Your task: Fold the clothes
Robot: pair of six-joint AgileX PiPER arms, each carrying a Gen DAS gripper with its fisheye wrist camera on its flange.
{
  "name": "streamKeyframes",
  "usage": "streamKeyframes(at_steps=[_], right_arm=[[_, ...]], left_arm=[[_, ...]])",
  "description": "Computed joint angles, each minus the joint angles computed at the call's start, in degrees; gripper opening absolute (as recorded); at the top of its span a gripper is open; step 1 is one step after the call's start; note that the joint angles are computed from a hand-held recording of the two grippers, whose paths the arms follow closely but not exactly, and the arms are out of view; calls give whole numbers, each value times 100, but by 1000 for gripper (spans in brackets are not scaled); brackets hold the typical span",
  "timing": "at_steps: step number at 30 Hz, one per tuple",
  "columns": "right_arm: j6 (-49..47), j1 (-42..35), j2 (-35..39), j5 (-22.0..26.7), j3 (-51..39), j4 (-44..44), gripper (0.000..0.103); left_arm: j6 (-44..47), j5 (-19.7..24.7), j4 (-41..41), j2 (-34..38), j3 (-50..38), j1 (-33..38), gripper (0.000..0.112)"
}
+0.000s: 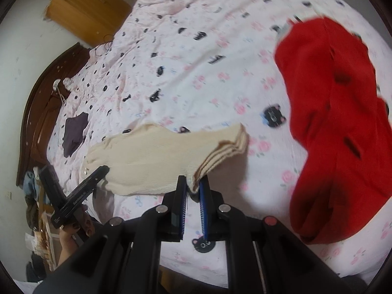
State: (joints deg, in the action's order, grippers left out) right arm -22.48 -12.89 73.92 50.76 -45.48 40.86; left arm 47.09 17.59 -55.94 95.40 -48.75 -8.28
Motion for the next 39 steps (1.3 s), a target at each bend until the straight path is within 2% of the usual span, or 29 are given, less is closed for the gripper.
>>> streamKeyframes(at_steps=[9, 13, 17, 22, 28, 39], right_arm=[[1327, 1381, 252, 55, -1315, -1058, 11], [1880, 2181, 652, 88, -2050, -1557, 11], [2221, 2843, 1128, 156, -2718, -1893, 11], [2497, 3555, 1974, 272, -3652, -2097, 11], [2678, 4197, 3108, 479, -4804, -2137, 11], [3092, 4910, 4929, 1241, -7195, -2311, 11]], left_arm=[[140, 439, -194, -58, -39, 247, 40], [347, 838, -447, -199, -58, 621, 40], [292, 1085, -377, -400, -171, 1311, 40], [-528, 827, 555, -474, -362, 1904, 41], [-466, 808, 407, -376, -398, 2464, 41], [-654, 923, 462, -177, -542, 2690, 41]])
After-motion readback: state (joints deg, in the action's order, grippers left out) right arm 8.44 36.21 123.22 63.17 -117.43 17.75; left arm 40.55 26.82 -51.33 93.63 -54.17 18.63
